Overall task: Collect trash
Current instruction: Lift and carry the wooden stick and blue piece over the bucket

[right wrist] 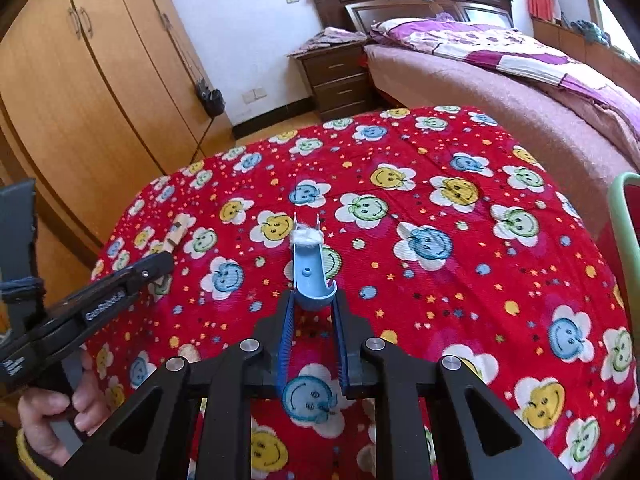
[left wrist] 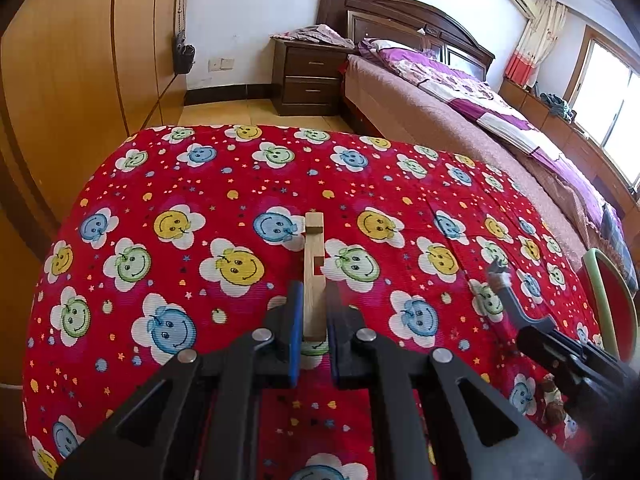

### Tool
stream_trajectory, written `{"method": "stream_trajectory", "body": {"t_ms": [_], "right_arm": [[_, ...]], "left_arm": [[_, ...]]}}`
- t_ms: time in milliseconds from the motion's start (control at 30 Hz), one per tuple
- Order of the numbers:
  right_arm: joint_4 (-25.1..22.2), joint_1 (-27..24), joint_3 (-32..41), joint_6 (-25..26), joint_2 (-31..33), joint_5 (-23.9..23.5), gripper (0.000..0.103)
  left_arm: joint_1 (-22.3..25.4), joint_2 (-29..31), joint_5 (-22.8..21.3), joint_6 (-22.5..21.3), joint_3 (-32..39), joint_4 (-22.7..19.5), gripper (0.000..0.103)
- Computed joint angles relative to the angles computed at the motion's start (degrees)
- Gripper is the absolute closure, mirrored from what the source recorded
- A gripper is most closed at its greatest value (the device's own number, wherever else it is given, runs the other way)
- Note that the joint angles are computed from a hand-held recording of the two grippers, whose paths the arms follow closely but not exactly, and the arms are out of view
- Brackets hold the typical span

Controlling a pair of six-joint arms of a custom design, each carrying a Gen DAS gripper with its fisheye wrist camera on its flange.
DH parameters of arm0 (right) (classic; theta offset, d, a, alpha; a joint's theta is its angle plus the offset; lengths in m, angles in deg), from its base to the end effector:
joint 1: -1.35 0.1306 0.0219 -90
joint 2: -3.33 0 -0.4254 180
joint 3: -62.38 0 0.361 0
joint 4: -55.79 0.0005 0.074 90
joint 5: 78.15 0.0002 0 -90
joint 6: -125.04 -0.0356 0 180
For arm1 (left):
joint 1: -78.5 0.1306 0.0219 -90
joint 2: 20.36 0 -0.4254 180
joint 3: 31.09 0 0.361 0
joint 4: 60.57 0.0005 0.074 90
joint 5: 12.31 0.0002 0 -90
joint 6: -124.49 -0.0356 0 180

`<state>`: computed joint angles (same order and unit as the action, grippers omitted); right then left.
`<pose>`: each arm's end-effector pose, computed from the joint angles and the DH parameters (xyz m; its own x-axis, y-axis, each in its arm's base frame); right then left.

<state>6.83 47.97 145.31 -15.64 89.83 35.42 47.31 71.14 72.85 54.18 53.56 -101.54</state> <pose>0.2998 0.2958 0.4480 -0.7315 0.2583 -0.6310 0.1055 0.9572 0.2695 0.3989 -0.2386 0.4315 -0.7544 0.0642 -0.6533 0.2266 0.9595 -0.1674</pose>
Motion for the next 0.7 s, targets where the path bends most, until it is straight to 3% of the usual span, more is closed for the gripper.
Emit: {"method": "stream_trajectory", "body": {"t_ms": [700], "right_arm": [[-1.1, 6.0, -4.0, -5.6, -10.3, 9.2, 0.085]], "left_arm": [[-5.5, -5.6, -0.9, 0.4, -0.2, -1.3, 0.093]]}}
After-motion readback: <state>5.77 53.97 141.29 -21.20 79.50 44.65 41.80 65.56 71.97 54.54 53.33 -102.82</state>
